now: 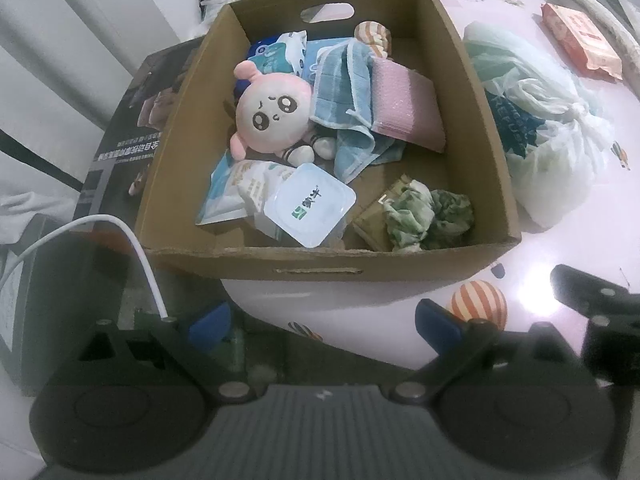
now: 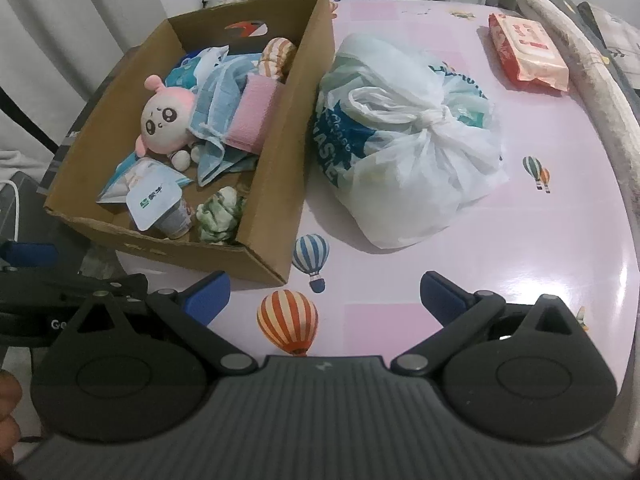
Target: Organize soft objects
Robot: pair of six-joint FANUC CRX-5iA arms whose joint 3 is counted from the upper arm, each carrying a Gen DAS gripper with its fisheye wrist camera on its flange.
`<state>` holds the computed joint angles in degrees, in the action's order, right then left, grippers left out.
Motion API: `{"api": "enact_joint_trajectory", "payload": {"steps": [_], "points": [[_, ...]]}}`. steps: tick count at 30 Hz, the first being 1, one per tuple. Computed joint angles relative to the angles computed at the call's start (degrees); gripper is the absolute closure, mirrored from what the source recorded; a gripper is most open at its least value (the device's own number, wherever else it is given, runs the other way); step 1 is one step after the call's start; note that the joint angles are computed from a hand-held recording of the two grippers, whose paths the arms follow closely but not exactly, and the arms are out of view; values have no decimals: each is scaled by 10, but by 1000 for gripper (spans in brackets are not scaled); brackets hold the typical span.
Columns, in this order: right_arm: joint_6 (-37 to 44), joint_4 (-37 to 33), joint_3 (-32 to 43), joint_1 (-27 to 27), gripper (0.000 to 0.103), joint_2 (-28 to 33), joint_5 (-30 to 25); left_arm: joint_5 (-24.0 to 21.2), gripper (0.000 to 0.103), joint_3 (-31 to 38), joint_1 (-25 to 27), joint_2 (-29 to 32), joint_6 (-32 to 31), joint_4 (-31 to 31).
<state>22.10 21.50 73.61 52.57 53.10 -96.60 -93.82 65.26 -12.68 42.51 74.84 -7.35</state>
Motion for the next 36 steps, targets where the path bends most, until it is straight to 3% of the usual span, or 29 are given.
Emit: {"api": "enact_joint_trajectory", "payload": {"steps": [36], "points": [[7,2,32,-6,1,20,-12,-23,3,51,0,31,5,-7]]}}
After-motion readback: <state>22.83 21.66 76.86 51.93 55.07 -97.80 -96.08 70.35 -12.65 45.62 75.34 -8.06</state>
